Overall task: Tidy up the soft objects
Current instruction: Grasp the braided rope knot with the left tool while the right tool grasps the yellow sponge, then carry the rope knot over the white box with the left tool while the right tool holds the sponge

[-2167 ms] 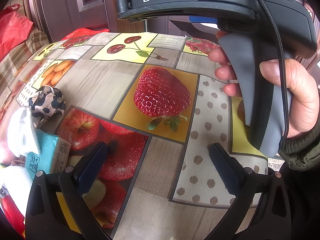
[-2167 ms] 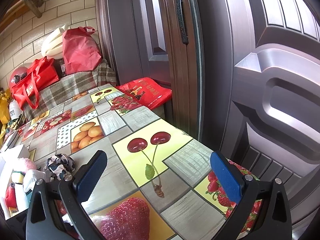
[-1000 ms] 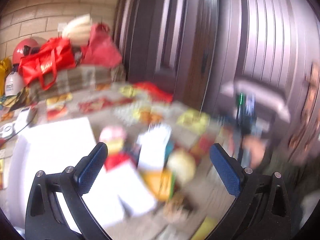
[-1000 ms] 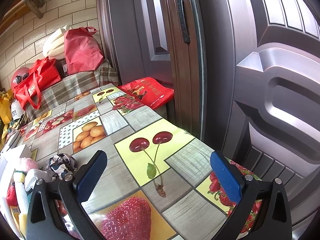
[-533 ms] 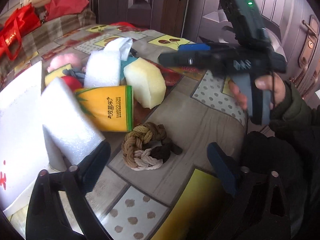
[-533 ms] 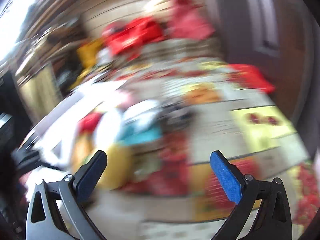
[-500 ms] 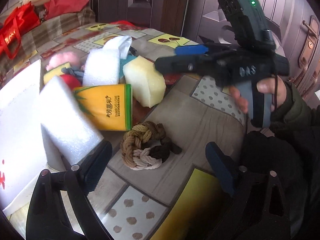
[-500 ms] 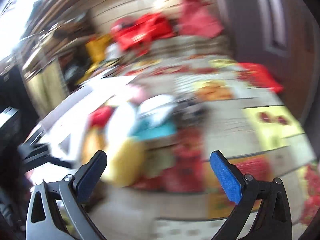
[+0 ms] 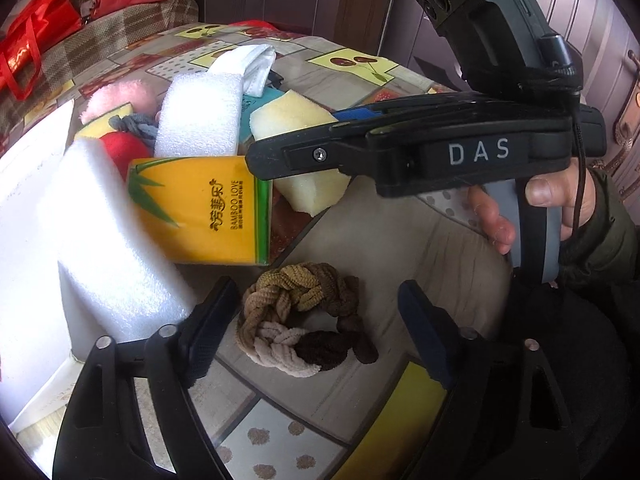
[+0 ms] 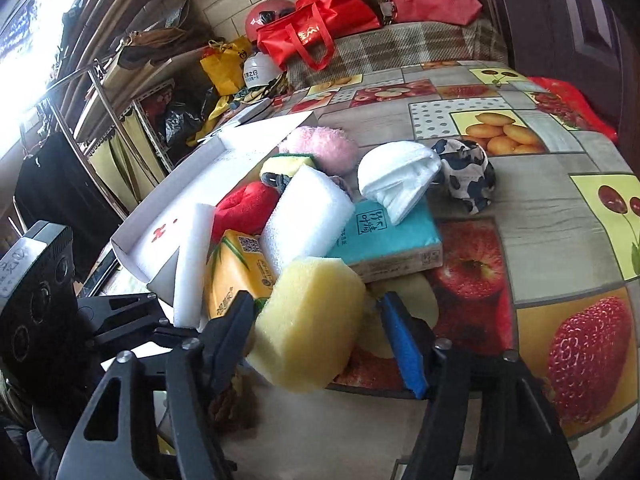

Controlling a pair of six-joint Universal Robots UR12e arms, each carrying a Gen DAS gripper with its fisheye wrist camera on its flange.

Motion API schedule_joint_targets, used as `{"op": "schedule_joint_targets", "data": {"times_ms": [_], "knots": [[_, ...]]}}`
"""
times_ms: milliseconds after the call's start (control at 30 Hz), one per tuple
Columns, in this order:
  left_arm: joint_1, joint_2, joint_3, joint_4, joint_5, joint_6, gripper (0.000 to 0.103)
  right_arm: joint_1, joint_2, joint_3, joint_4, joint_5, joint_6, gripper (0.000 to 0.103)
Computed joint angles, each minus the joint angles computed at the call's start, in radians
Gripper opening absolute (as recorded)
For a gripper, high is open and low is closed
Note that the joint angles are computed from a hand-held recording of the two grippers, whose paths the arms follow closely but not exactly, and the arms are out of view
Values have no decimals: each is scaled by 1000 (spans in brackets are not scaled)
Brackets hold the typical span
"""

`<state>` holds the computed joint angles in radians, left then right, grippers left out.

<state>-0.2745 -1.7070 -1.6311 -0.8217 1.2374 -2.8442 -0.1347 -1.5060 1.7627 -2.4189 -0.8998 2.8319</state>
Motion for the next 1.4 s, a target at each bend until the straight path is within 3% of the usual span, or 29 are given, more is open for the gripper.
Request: {"op": "schedule_joint_targets", "data": {"times_ms": [67, 100, 300, 367, 433, 500, 633, 733, 933, 1067, 1233, 1400], "knots": [[1, 4, -4, 9, 12, 8, 46, -5, -8, 7, -3, 10, -10, 29], [8, 8, -7, 5, -8, 7, 44, -7, -10, 9, -9, 2, -15, 25], [24, 40, -58, 78, -52, 4, 41, -41, -20, 33, -103, 27, 50, 22], [33, 58, -82, 146, -69, -12, 41, -52, -27, 52, -209, 34, 93, 22], [43, 72, -101, 222, -79, -48, 41, -54, -34, 74, -376, 13, 143, 23], [60, 81, -127, 342, -88, -94, 41, -54, -28, 85, -513, 12, 205, 23], [77, 87, -158, 528, 22, -180, 41, -13, -9, 106, -705, -122, 253, 23], [86, 90, -176, 575, 64, -215, 41, 2, 2, 110, -701, -154, 271, 23], [96, 111, -225, 669, 20, -237, 41, 13, 1, 121, -737, -174, 284, 23], [92, 131, -260, 746, 75, -246, 41, 26, -2, 125, -737, -162, 268, 23], [134, 157, -304, 838, 142, -389, 41, 40, -3, 129, -749, -155, 219, 23], [172, 173, -329, 857, 174, -501, 41, 43, -2, 129, -758, -153, 203, 23]]}}
